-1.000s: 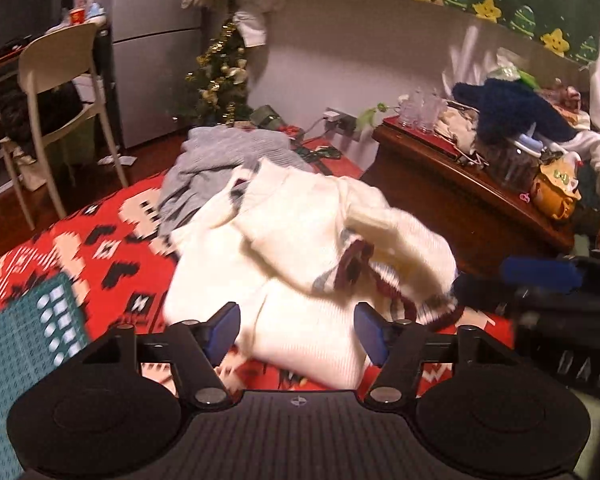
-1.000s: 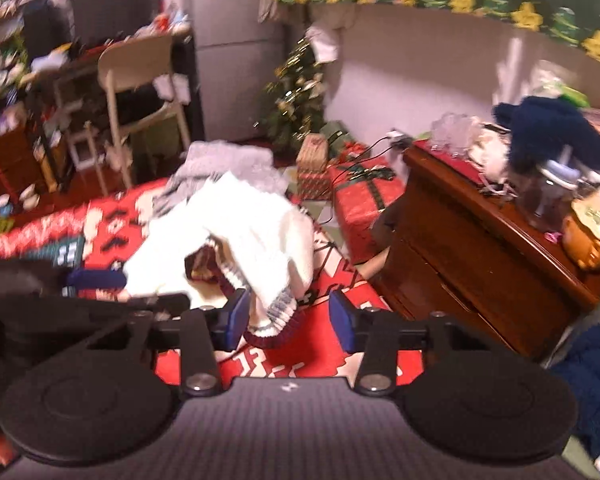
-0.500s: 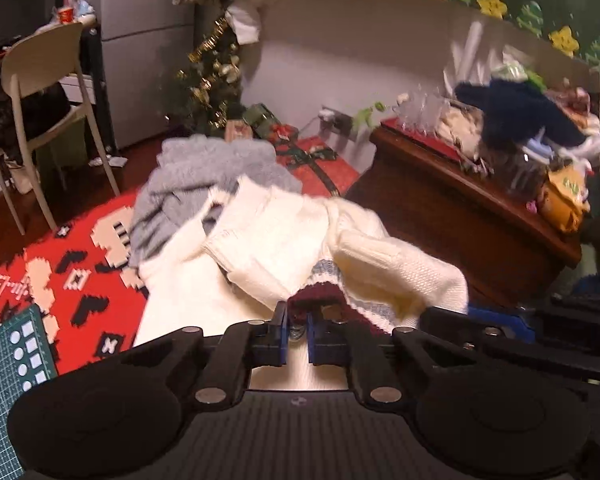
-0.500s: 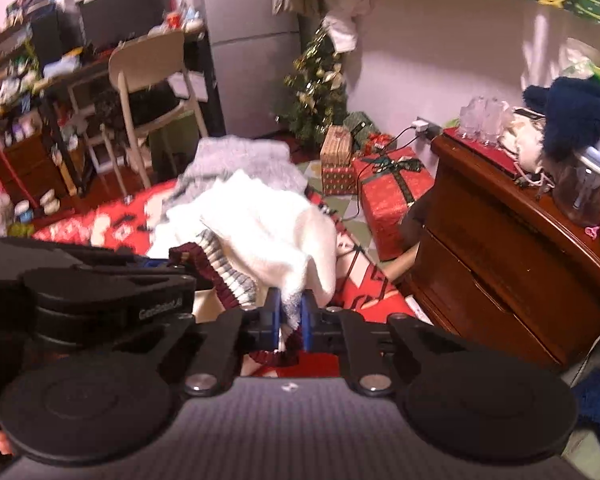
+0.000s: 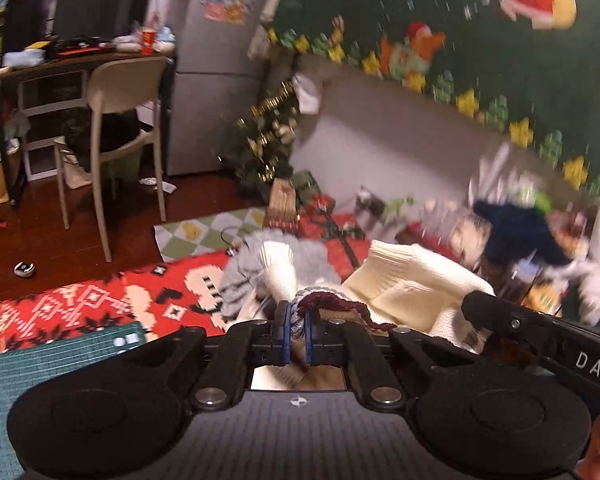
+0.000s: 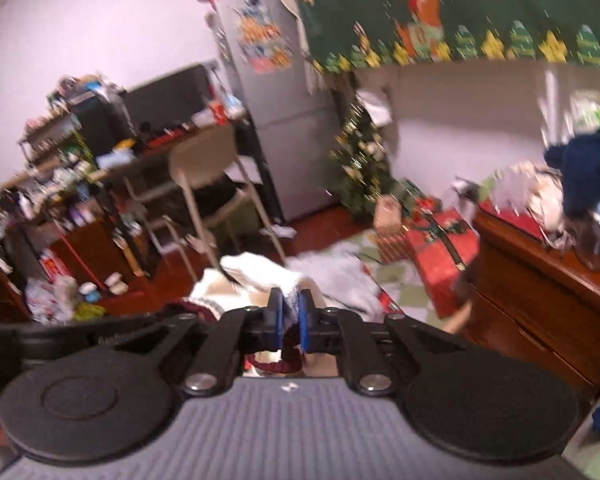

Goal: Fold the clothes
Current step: 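Grasp the cream sweater vest with both grippers and lift it up, then carry the lifted vest with both grippers and lay it onto the green mat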

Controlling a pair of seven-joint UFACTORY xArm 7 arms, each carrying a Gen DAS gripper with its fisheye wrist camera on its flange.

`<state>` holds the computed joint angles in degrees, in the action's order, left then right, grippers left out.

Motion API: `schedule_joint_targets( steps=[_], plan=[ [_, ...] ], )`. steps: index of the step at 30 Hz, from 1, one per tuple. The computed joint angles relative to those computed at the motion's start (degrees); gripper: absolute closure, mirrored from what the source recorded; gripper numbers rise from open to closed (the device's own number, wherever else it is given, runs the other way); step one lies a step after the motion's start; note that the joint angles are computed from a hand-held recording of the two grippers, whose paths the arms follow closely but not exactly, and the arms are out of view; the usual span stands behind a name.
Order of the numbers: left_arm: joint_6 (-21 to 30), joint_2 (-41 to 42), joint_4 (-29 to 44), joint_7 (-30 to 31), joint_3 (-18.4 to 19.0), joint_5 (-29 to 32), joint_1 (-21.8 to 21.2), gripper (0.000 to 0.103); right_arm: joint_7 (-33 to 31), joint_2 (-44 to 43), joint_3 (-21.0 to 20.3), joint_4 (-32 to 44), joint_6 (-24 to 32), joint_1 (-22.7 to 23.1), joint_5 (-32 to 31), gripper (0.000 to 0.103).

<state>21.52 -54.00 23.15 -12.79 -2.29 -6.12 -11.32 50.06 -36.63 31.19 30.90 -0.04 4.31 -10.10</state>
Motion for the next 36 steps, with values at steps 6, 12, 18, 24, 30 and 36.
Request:
schedule_joint_targets(
  steps=[6,12,18,24,30,36],
  plan=[
    [13.20,-15.44,3.20,-1.04,0.78,1.57,4.15,0.097,-2.34,-5.09,-3.18,10.74,12.20,8.36,0.79,0.095],
    [23.55,-25.99,9.30,0.29,2.73,3.80,8.85,0.097,-2.35,-5.68,-0.51,26.47,24.63,11.68,1.77,0.095],
    [32.56,-31.57,17.81,3.03,6.04,6.72,13.50,0.097,-1.72,-0.79,7.63,46.74,35.67,9.69,1.08,0.095],
    [39.71,-33.99,23.17,6.51,9.35,9.66,16.68,0.097,-0.95,6.94,25.73,71.22,49.15,-3.21,-0.36,0.095],
    [44.58,-41.67,14.31,9.01,13.16,11.20,19.48,0.097,-0.83,6.63,34.22,71.57,53.02,-7.79,5.55,0.095],
    [48.24,-53.25,0.91,11.28,17.86,10.99,22.18,0.097,-2.67,1.82,28.56,51.98,46.00,1.69,12.57,0.095]
  ],
)
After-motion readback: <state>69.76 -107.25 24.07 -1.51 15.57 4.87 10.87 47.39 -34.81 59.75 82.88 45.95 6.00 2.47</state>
